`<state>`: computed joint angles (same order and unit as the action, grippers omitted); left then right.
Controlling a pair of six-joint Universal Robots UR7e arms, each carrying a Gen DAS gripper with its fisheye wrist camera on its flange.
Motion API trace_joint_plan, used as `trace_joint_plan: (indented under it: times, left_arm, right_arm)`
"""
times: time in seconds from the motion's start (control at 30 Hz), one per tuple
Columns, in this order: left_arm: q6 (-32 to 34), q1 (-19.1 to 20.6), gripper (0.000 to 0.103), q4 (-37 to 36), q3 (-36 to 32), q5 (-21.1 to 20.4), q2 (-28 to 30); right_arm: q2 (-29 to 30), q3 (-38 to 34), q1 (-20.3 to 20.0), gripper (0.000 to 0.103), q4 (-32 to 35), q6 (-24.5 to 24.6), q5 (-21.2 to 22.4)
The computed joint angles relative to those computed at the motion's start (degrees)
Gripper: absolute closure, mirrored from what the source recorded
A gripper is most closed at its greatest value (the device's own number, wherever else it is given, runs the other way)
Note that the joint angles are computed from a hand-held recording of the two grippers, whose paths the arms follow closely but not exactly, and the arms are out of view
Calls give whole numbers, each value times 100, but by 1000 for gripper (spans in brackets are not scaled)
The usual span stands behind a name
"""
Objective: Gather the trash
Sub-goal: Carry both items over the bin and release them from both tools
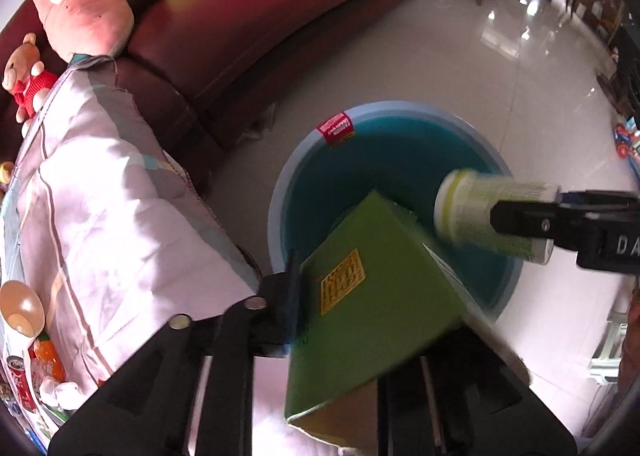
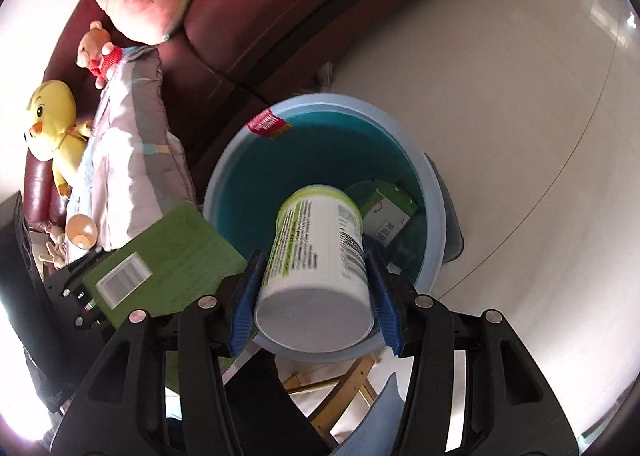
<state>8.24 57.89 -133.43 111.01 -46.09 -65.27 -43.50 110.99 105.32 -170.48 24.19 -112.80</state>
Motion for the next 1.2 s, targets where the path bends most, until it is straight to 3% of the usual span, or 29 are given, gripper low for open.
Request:
trace_joint_plan:
  times: [0.07,0.2,0.4,0.63,0.77,0.87,0.97,1.2]
  left_arm:
    - [-39,6,71,-25,-8,2,54]
    - [-26,33,63,-59,-57,16,111]
    - [-106,9,56,-17,-77,47,92]
    - [-190,-96,36,-112,-42,-17,-24]
    - [-159,-117,34,-120,-52,-74,-49]
    - [-427,-89,32,289,-203,-234,-49]
    - [-472,-64,20,538,-304,-472,-40]
    - [-431,-93,14,558,-196,-562,-87]
  right_arm:
    - [25,-26,-48,54,57,2,23]
    - [59,-44,-129,53,150,8,70]
    - [69,-81,-129,43,169,9,115]
    - [-68,-15,-25,33,99,47,-78]
    - [-187,58,9,32,93,62,-88]
    - [-231,77,40,31,119,88,-137]
    - [-274,103,35,31,175,162,-187]
    - [-354,174,54,31,217,265,-232]
